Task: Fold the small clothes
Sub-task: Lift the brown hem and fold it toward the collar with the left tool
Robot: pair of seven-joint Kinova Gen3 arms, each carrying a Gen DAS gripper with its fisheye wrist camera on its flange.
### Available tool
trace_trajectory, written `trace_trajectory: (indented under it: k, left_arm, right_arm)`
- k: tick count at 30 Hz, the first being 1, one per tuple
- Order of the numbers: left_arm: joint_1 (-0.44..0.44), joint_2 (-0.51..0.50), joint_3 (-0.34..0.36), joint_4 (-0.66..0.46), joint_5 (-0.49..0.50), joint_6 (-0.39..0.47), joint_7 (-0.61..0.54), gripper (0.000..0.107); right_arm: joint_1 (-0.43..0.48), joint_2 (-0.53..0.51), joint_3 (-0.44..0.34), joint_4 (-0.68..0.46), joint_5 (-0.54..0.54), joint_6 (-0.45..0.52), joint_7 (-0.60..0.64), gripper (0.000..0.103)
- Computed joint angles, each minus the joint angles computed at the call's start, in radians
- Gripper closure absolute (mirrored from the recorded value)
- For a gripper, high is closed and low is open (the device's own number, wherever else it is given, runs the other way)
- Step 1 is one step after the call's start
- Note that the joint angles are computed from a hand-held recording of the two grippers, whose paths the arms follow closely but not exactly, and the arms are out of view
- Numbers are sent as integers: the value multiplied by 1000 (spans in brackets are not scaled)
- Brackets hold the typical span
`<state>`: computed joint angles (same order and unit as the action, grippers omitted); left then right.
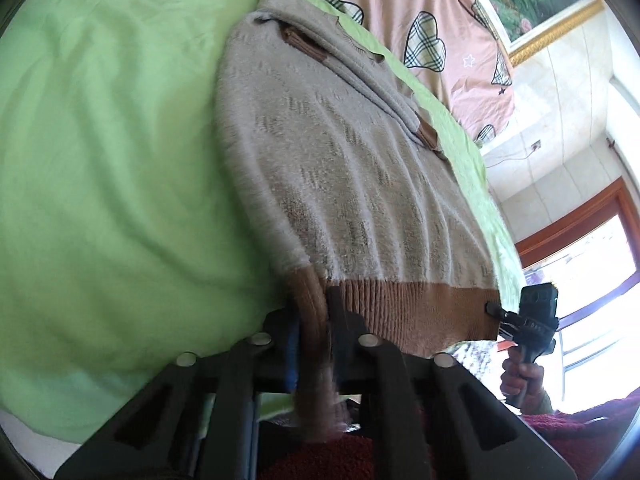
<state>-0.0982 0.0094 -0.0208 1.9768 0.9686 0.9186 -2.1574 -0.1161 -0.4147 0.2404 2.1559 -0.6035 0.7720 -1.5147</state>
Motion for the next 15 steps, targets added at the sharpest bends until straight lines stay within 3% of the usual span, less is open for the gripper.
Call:
trace_trajectory:
  k: [6, 15]
  left_arm:
    - [-10, -28, -19, 19, 47, 13, -40, 102]
    - [4, -62, -34, -83, 163, -49, -124, 102]
  right_arm:
    - [-1, 1, -5, -47, 29, 35, -17, 95]
    - [-67, 25, 33, -127, -55, -97, 82, 95]
